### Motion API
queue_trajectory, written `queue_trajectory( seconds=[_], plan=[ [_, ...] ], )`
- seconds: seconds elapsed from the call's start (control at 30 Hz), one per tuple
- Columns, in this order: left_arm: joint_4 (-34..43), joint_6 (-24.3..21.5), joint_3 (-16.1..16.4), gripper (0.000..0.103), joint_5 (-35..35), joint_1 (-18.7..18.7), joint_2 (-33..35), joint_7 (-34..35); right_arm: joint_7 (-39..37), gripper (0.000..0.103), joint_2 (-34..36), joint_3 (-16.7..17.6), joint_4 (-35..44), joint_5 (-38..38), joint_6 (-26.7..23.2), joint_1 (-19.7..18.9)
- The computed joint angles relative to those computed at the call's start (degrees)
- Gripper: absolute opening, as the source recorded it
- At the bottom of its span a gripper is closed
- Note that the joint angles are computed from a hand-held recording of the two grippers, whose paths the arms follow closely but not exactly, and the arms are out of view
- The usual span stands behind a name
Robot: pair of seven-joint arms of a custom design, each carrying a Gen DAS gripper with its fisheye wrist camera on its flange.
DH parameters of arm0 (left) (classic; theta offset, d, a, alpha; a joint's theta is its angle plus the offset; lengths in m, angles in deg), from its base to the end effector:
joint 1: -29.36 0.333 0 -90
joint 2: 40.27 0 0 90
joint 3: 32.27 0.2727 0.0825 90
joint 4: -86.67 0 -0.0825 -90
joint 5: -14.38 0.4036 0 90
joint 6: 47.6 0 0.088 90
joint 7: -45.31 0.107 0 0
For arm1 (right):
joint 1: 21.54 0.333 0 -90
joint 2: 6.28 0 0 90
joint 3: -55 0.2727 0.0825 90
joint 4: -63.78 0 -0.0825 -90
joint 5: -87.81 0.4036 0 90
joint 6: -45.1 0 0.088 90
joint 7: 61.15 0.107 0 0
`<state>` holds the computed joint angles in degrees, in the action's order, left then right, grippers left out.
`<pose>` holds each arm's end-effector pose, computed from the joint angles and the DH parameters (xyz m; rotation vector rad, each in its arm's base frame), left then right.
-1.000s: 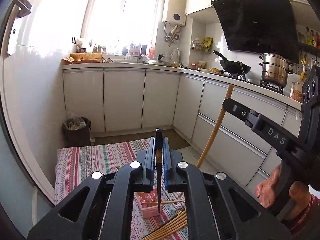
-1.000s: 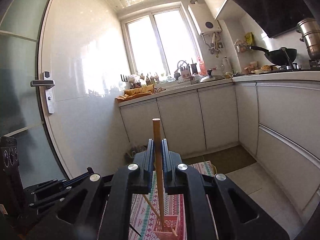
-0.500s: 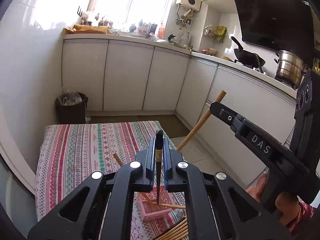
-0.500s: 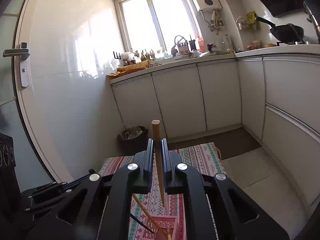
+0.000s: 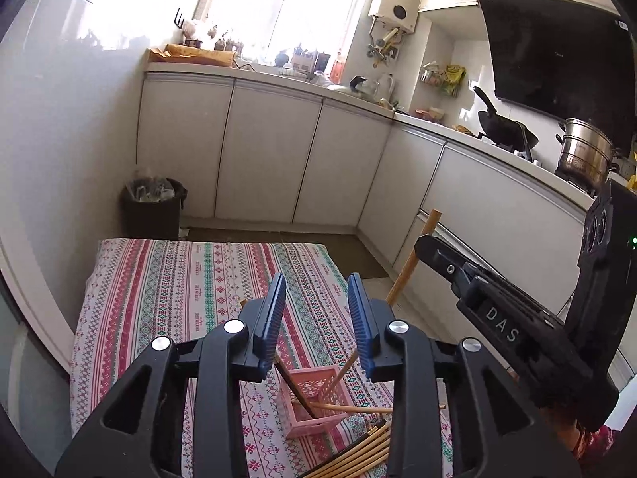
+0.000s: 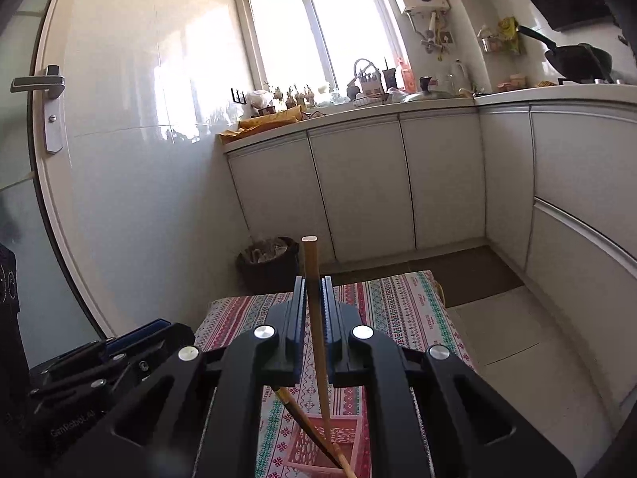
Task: Organize utensils
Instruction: 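Carry both chopsticks over the pink holder and open both tools to drop them, then withdraw both open tools from the holder back toward the chopstick pile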
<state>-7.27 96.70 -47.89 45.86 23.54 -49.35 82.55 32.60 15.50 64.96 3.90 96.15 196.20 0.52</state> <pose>0.5254 -0.2284 0.7498 -1.7427 1.3469 -1.1286 0.6086 0.3352 0.7429 -1.5916 1.1042 -0.4295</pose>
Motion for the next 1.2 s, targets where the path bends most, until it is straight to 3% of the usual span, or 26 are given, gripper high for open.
queue_trajectory(
  seconds=[0.27,0.57,0.6,0.7,0.87,0.93,1.1,1.2],
  plan=[
    [-0.54,0.26,-1.00,0.031,4.25,1.15,-1.93,-3.85,2.75,0.009,1.06,-0.63,2.00,-0.37,-3.15,0.43],
    [-1.14,0.13,-1.38,0.037,4.47,1.98,-2.60,-4.56,4.95,0.009,0.87,-1.18,1.77,-1.26,-3.27,0.17],
    [-1.11,0.03,-1.49,0.039,4.72,2.05,-2.59,-4.71,5.35,0.014,0.58,-1.29,1.37,-1.41,-2.94,0.18],
    [-1.16,-0.13,-1.78,0.050,5.81,2.23,-2.69,-5.65,7.38,0.057,-2.33,-1.51,-3.61,-0.90,1.72,-0.34],
    [-1.42,-0.59,-2.05,0.065,6.52,2.19,-2.93,-6.23,9.50,0.068,-5.24,-1.52,-7.88,-0.43,5.19,-1.66],
    [-1.32,-1.15,-2.28,0.080,6.94,2.12,-2.87,-6.40,11.15,0.080,-6.48,-1.99,-9.85,-1.00,6.49,-1.86],
    [-1.32,-2.72,-3.06,0.096,9.31,2.12,-3.18,-8.41,13.15,0.093,-9.21,-2.61,-14.12,-2.75,7.66,-2.57],
    [-1.20,-3.27,-3.04,0.096,9.20,1.50,-3.05,-7.76,11.73,0.096,-11.21,-2.33,-17.08,-2.44,7.67,-3.26]
  ],
)
